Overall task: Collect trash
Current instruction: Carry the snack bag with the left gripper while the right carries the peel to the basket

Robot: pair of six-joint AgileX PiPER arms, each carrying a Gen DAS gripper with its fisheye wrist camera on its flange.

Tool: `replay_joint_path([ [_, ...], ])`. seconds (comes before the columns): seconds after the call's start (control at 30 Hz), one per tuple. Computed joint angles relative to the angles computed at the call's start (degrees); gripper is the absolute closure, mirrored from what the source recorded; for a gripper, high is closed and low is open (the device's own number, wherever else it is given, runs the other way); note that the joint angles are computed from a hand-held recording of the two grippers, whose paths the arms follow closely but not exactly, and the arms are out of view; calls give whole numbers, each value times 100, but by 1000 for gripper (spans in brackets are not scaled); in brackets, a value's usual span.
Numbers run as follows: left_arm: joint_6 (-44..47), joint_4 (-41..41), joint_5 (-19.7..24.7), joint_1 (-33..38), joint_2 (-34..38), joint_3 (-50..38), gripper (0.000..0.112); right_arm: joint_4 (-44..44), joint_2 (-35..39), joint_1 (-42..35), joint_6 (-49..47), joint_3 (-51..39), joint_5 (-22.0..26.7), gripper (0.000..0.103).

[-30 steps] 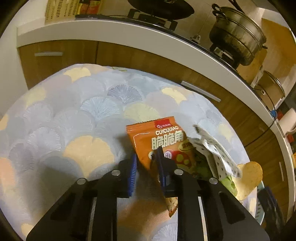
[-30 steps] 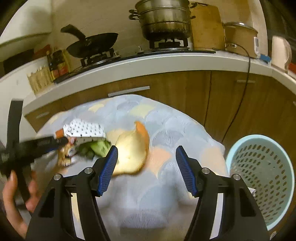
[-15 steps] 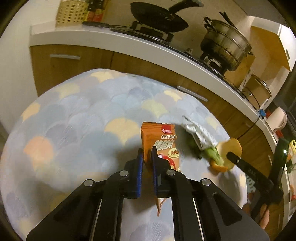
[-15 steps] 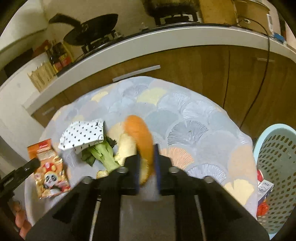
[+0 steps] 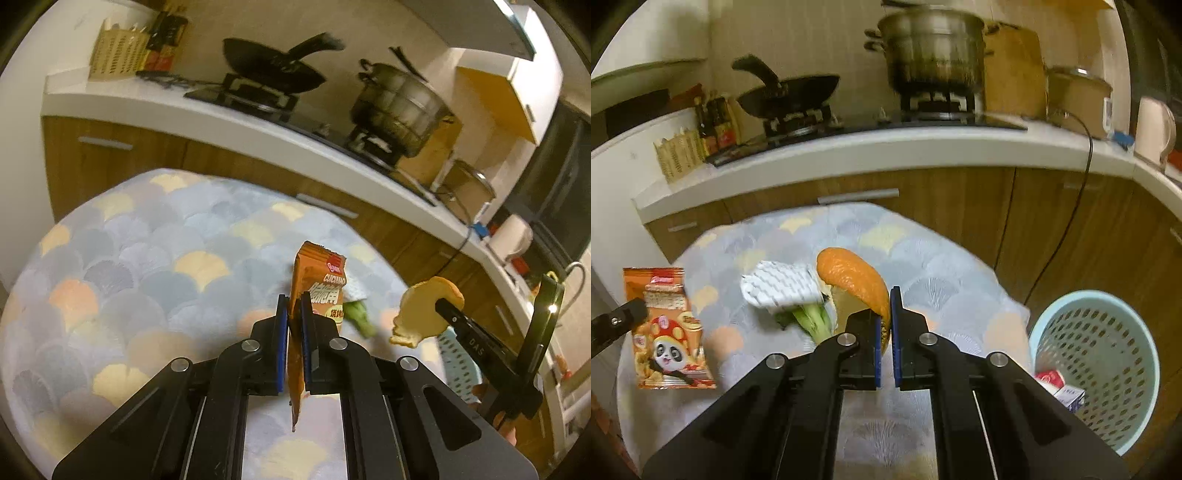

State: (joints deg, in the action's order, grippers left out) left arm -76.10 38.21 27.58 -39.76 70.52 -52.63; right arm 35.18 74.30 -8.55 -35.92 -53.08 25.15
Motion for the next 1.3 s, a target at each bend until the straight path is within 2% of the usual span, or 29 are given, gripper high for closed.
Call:
replay_joint_path([
  [0.2,-365,550,205,-607,120,-331,108,720,-636,-585,-775,76,513,100],
  [0.3,-375,896,617,-1000,499,-755,108,1119,-904,-1010,-1337,237,559,100],
  [0.33,-232,828,596,-1029,593,-865,108,1277,-951,-1196,-1562,260,607,100],
  [0.4,31,653,518,-1083,763,-1106,108,1837,-922,-1811,-2124,212,1021,100],
  [0.47,66,743,661,-1250,968,-1391,108,2167,-924,-2336,-2457,186,1358,100],
  [0.57,306,936,1076,-1648,1503,-2124,108,2511,-721,-3257,-2831,-40,1902,100],
  [0.73,1264,369,1246,-1871,2401,-3392,108,2742,14,-4616,-3087,-676,2635,100],
  [0.8,1572,257,1452,-2018,2895,-4066,108,2680,273,-4996,-3278,-912,2989,100],
  [0.9,2125,-51,1689,-2198,3679,-5087,108,2443,286,-5138,-3445,-881,2834,100],
  [0.97,2610,-537,1744,-2193,4150,-5700,108,2288,407,-5255,-3447,-897,2838,100],
  [1.07,3097,-926,2064,-2221,4936,-6752,108,2070,716,-5329,-3607,-864,2724,100],
  [1.17,3377,-1256,2249,-2198,5385,-7352,108,1764,989,-5250,-3630,-741,2358,100],
  [1.3,3757,-1474,2731,-2234,6064,-8331,108,1459,1376,-5184,-3538,-769,2237,100],
])
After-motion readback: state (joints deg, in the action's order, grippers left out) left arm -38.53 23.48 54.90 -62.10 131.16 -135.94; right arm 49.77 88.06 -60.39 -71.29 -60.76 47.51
